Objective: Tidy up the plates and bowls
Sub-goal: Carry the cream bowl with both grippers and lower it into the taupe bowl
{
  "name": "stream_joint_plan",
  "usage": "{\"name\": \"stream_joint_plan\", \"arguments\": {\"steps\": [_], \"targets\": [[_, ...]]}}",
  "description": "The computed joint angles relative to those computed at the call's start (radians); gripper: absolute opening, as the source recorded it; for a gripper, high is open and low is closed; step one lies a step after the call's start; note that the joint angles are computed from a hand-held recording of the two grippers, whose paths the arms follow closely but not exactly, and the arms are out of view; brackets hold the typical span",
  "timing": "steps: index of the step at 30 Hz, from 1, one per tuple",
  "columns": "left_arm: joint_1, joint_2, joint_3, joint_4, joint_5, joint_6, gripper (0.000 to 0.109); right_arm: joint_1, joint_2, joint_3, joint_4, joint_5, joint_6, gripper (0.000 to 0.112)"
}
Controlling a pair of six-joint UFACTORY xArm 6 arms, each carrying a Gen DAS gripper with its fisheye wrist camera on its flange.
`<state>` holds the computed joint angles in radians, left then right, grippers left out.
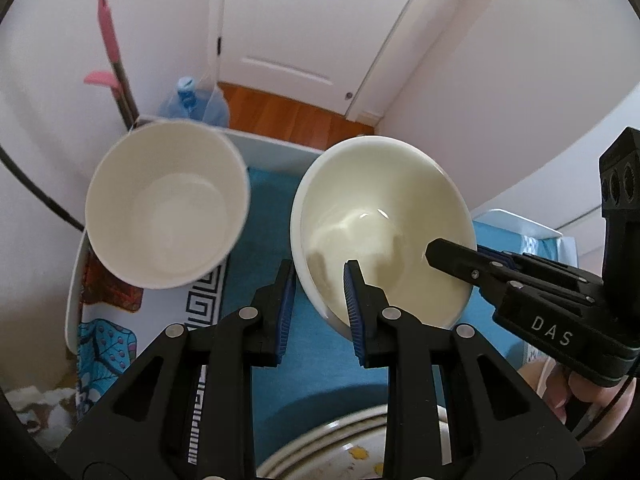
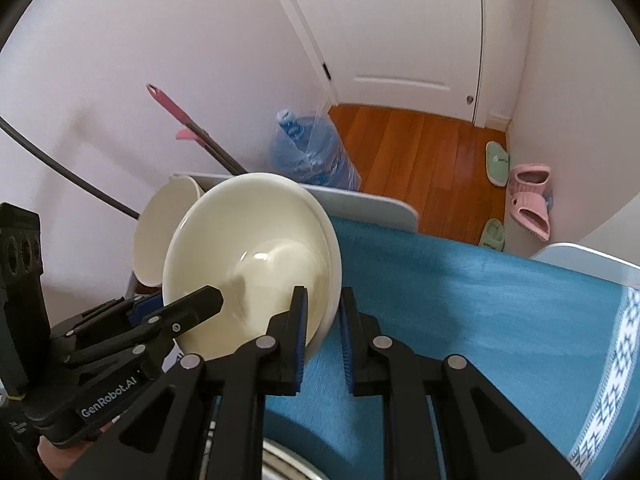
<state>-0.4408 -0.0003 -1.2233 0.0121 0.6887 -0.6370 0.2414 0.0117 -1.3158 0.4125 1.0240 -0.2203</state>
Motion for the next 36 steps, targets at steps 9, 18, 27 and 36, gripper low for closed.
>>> {"name": "stream_joint_plan", "arguments": {"steps": [9,18,27,36], "targets": [[-0.138,-0.033,-0.113,0.113,0.079,-0.094,0.022,-0.108,-0.219,0.089,0.025,0.025,-0.035,0.014],[-0.355,0.061,-0.315,0.224,0.160,-0.274,0.022,-0.359,-0.437,0.169,0.064,0.166,-0.188,0.014],[-0.502,0.243,-0.517,0.183,0.226,-0.335,0.022,-0.648,-0.521,0.217,0.077,0.321,-0.389,0.014],[-0.552,0.389,-0.644,0.061,0.345,-0.240,0.022,-0.775,-0.545,0.324,0.024,0.378,-0.450,0.014]]}}
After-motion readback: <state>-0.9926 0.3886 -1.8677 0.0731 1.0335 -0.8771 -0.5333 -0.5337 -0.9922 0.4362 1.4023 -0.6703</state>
